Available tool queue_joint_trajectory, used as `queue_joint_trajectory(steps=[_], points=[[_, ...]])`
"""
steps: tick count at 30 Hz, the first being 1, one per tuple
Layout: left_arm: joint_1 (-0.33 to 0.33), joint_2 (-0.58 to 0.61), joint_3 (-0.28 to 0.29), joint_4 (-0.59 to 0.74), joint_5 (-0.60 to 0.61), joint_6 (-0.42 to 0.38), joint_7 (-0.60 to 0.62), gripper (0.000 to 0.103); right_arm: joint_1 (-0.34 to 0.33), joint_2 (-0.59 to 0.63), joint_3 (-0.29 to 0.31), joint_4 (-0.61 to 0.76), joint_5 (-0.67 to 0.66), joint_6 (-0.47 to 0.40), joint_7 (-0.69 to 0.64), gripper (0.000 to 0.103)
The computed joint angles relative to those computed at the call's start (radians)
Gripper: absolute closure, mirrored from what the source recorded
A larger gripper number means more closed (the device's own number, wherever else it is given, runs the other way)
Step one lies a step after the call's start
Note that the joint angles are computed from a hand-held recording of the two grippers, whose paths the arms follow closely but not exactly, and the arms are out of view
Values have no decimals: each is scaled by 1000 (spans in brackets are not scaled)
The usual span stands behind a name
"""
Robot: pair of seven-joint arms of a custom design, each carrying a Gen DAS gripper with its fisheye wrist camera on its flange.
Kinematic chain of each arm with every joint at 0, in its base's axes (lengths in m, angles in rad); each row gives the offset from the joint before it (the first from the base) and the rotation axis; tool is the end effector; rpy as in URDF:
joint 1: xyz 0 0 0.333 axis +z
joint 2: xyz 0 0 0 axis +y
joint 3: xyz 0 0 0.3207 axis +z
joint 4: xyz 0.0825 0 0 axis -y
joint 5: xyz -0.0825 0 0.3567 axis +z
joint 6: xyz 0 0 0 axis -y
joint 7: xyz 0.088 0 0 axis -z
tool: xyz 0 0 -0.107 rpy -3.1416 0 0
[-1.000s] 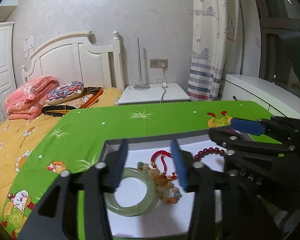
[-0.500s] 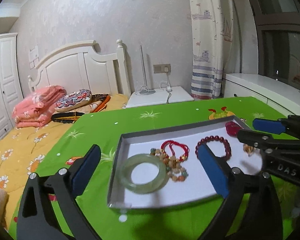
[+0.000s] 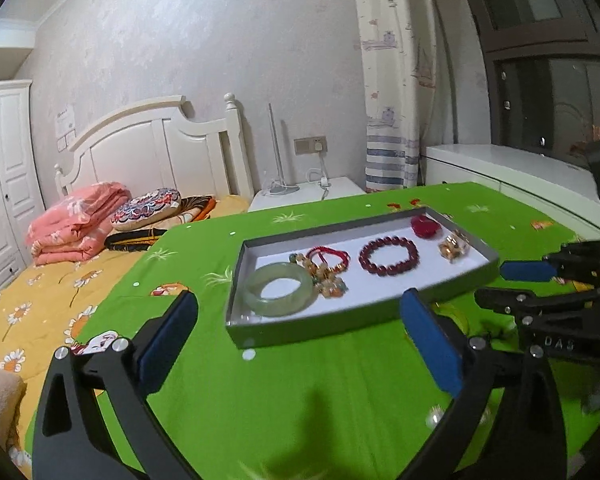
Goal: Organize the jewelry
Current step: 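Move both tools back over the gold bangle and pearl earrings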
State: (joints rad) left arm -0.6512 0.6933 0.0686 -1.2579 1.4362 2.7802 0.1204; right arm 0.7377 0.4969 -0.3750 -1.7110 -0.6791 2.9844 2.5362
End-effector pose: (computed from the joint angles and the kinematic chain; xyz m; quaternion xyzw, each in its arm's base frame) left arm 0.5960 -0.4647 0.4268 -0.4681 0.6843 -0.3977 0.3931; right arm 0.6086 0.3249 0.4138 -0.6848 0.5909 -0.2855 0.3166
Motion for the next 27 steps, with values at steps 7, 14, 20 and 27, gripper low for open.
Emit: queue_joint_trajectory(steps=[7, 14, 20, 27], points=[[-2, -69, -28, -126, 128, -18, -116, 5, -27, -44, 71, -67, 22, -40, -35, 62], [22, -72, -67, -152, 150, -24, -112, 5, -54, -30, 131, -34, 38, -96, -85, 62], [29, -69, -81, -154, 175, -26, -133, 5, -93, -16, 177, -5, 98, -126, -147, 65], [34, -66, -83, -149, 149, -20, -113, 5, -124, -7, 221, -9, 207, -115, -279, 88]])
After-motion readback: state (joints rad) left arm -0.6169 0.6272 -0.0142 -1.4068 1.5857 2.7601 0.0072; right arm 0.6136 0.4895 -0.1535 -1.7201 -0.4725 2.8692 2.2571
